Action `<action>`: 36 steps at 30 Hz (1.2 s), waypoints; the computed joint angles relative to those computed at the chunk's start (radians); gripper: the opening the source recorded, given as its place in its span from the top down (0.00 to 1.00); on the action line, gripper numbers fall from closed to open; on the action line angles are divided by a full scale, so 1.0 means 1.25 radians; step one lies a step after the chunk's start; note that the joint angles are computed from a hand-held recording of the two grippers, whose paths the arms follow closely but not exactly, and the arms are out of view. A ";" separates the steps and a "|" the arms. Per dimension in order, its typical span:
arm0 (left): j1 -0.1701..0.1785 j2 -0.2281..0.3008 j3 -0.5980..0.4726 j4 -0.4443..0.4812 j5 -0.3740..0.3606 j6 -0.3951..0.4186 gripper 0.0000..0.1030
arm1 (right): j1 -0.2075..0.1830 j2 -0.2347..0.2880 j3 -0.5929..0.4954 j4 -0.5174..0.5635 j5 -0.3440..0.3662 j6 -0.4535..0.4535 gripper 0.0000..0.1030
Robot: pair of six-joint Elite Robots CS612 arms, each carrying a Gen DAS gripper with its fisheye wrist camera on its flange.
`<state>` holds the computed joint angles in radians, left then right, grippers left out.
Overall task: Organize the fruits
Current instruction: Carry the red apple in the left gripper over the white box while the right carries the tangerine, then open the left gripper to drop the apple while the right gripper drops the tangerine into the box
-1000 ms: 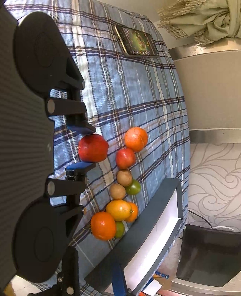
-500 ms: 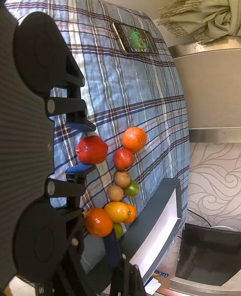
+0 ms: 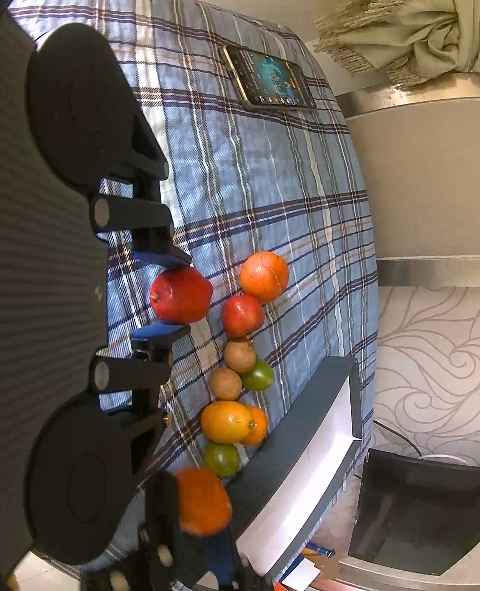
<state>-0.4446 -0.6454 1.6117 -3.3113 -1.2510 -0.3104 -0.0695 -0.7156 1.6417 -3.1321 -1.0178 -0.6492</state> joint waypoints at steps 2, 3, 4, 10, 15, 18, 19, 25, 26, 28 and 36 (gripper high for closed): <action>-0.001 -0.003 0.001 0.001 0.006 -0.004 0.64 | -0.009 -0.009 0.010 -0.016 0.021 0.015 0.61; -0.002 -0.005 0.000 0.004 0.009 -0.006 0.64 | -0.014 -0.013 0.015 -0.028 0.029 0.025 0.61; -0.002 -0.007 -0.001 0.004 0.010 -0.008 0.64 | -0.017 -0.015 0.018 -0.041 0.035 0.034 0.61; -0.009 -0.012 -0.026 -0.004 0.014 0.011 0.64 | -0.040 -0.021 0.022 -0.111 0.038 0.106 0.61; -0.019 -0.002 -0.076 0.006 -0.004 0.043 0.64 | -0.058 -0.020 0.018 -0.126 0.024 0.141 0.61; -0.026 0.009 -0.110 0.018 -0.023 0.053 0.64 | -0.065 -0.019 0.019 -0.131 0.018 0.147 0.60; -0.029 0.013 -0.121 0.022 -0.026 0.056 0.64 | -0.067 -0.018 0.018 -0.133 0.016 0.149 0.60; -0.048 0.049 -0.201 0.067 -0.058 0.074 0.64 | -0.078 -0.012 0.014 -0.129 -0.011 0.155 0.60; -0.051 0.056 -0.215 0.077 -0.059 0.080 0.64 | -0.080 -0.010 0.011 -0.126 -0.017 0.156 0.60; -0.055 0.072 -0.248 0.105 -0.061 0.086 0.64 | -0.082 -0.006 0.004 -0.113 -0.028 0.159 0.60; -0.057 0.119 -0.340 0.195 -0.069 0.099 0.63 | -0.082 0.017 -0.024 -0.068 -0.079 0.141 0.60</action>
<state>-0.5164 -0.4963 1.1863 -3.0671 -1.3372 -0.1869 -0.1715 -0.6944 1.6112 -3.2175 -1.1165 -0.4732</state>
